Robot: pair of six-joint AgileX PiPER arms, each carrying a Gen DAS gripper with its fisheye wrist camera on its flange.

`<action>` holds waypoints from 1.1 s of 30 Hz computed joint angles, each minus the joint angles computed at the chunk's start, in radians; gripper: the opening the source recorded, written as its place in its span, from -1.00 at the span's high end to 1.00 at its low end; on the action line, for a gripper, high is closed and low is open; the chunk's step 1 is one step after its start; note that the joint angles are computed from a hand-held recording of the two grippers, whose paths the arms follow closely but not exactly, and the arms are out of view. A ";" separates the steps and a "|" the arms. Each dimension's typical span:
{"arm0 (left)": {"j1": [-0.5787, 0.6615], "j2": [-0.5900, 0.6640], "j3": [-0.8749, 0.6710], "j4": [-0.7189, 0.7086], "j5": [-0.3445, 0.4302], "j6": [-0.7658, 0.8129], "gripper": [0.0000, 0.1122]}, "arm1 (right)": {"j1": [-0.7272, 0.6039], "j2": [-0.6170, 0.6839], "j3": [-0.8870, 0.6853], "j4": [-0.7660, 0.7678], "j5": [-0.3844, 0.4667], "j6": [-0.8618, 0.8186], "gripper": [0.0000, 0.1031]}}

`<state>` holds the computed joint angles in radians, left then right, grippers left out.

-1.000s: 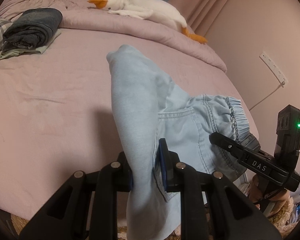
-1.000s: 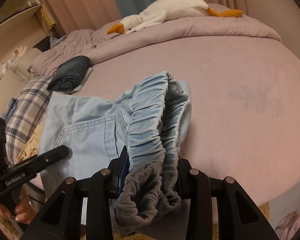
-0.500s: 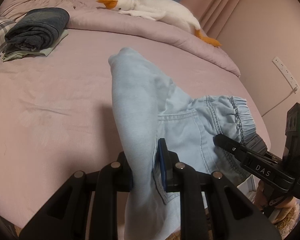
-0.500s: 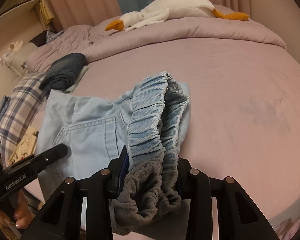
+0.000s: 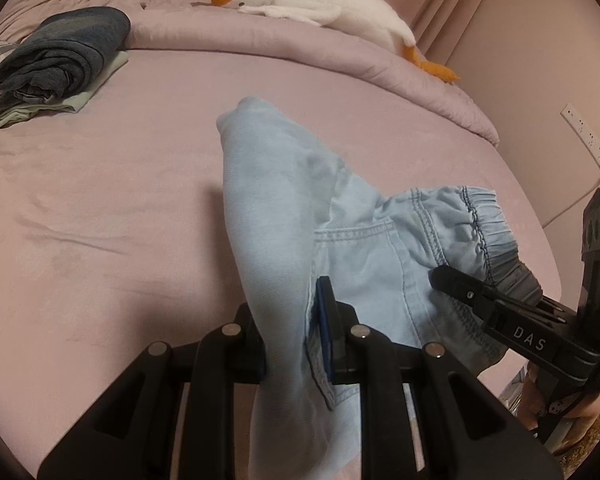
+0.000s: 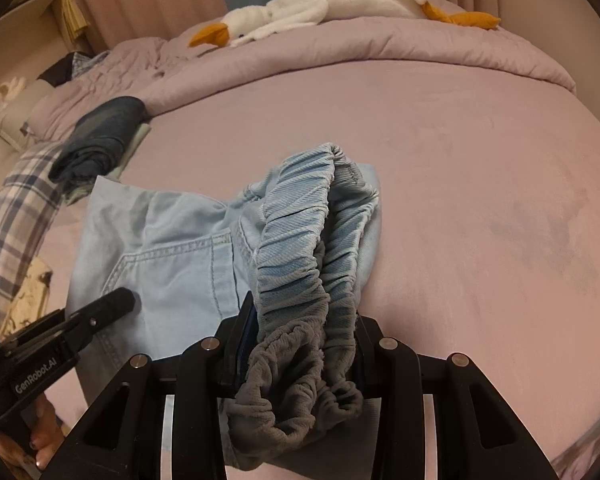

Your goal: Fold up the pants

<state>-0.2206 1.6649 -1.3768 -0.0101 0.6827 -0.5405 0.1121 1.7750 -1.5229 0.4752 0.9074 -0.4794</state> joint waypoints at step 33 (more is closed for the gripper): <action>-0.085 -0.185 0.074 0.176 0.100 -0.212 -0.83 | -0.020 -0.131 0.088 -0.080 -0.064 0.022 -0.56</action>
